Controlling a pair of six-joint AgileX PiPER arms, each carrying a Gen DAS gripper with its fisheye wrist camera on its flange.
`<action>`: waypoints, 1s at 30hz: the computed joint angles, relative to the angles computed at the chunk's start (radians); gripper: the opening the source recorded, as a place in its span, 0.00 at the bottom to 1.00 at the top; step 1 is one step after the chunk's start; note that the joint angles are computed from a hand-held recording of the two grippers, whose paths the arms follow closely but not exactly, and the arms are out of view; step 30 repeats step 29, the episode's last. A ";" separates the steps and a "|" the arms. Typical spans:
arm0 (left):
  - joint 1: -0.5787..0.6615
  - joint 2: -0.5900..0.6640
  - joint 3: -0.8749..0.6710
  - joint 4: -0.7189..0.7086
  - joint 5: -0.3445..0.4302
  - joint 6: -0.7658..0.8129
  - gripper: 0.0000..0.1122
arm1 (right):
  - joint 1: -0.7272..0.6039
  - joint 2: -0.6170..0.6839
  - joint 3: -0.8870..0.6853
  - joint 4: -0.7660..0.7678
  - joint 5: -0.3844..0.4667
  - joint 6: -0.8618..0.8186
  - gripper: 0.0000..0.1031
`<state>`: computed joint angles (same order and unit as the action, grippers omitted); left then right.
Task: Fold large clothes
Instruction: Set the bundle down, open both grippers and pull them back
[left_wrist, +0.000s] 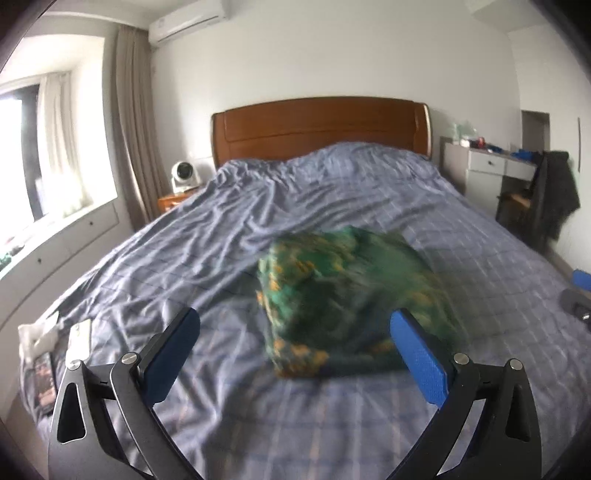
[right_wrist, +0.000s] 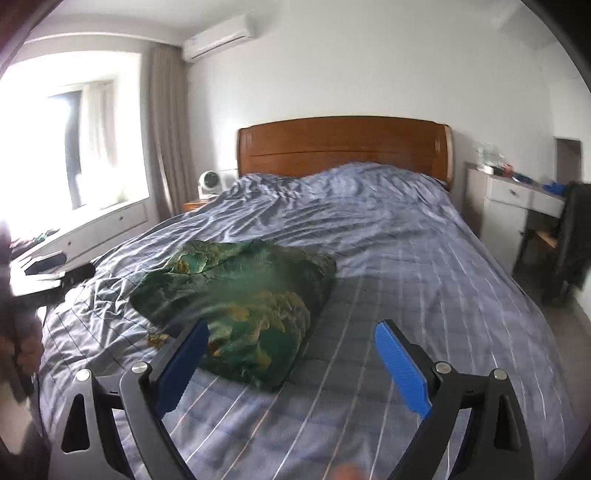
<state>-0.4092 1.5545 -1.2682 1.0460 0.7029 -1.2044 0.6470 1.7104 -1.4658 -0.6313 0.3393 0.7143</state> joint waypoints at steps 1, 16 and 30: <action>-0.021 0.004 -0.015 0.002 0.039 -0.009 0.91 | 0.022 -0.016 -0.006 0.020 0.067 -0.004 0.91; -0.287 -0.066 -0.014 -0.065 0.322 -0.062 0.91 | 0.306 -0.176 0.168 -0.268 0.458 0.281 0.91; -0.371 -0.103 0.050 -0.017 0.370 -0.147 0.91 | 0.383 -0.205 0.208 -0.278 0.499 0.319 0.91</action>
